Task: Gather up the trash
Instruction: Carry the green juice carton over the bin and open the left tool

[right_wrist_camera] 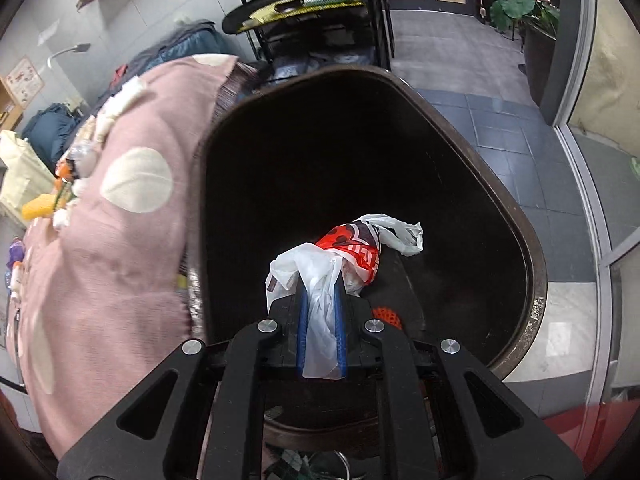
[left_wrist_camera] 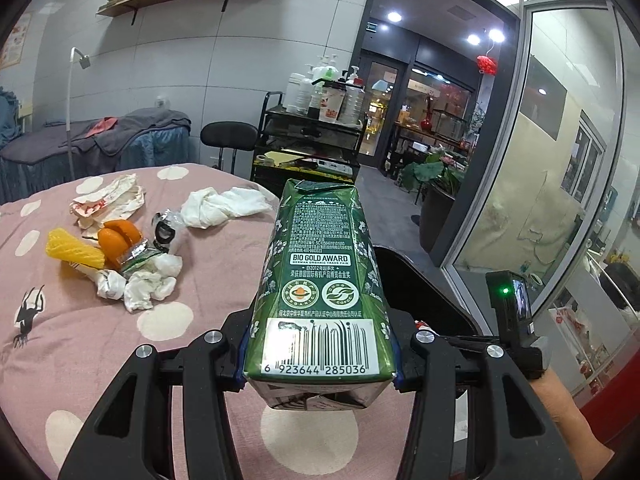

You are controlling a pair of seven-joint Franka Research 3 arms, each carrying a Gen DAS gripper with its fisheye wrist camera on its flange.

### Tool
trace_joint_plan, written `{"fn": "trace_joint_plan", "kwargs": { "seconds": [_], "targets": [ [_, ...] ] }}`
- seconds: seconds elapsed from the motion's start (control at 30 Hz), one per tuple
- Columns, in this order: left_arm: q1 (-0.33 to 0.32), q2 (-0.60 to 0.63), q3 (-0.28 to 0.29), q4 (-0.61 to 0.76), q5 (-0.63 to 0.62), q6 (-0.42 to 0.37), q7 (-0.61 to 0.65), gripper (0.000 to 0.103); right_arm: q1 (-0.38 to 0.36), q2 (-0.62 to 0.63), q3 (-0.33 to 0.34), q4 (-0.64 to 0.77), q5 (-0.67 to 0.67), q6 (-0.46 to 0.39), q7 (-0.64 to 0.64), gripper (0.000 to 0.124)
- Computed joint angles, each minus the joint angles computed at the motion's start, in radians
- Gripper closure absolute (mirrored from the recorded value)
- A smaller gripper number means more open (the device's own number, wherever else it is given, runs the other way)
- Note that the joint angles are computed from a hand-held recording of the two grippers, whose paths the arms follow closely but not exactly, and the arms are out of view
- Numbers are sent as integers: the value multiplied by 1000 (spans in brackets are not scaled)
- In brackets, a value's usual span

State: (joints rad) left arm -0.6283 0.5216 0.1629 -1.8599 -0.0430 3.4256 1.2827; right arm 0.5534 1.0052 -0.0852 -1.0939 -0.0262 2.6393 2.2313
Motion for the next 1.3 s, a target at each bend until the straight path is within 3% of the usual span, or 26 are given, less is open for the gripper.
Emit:
{"fn": "trace_joint_plan", "kwargs": {
  "seconds": [0.1,0.17,0.37,0.5,0.63,0.77,1.0,1.1,1.3],
  "targets": [
    [5,17,-14,29,19,-23,2,55,-5,8,2,-1,11,-5,15,93],
    [7,27,-19,47,37,-35,-4,55,19,-17,-29,-59,-1,44,61,52],
    [53,59,-78,103,122,-70,-42,55,109,-100,-143,-215,-78,186,160,51],
    [112,96,-155,163,193,-100,-73,55,180,-152,-235,-304,-129,254,253,42],
    [180,138,-247,235,268,-147,-92,55,259,-192,-342,-373,-185,296,347,42],
    [249,199,-362,329,327,-225,-80,55,308,-229,-413,-435,-222,317,424,42],
    [293,339,-501,534,316,-426,25,55,389,-285,-525,-547,-264,362,533,42],
    [277,396,-517,632,278,-511,75,55,404,-301,-548,-577,-270,368,553,42],
    [210,501,-483,845,216,-701,159,55,435,-316,-592,-617,-280,378,591,42]
  ]
}}
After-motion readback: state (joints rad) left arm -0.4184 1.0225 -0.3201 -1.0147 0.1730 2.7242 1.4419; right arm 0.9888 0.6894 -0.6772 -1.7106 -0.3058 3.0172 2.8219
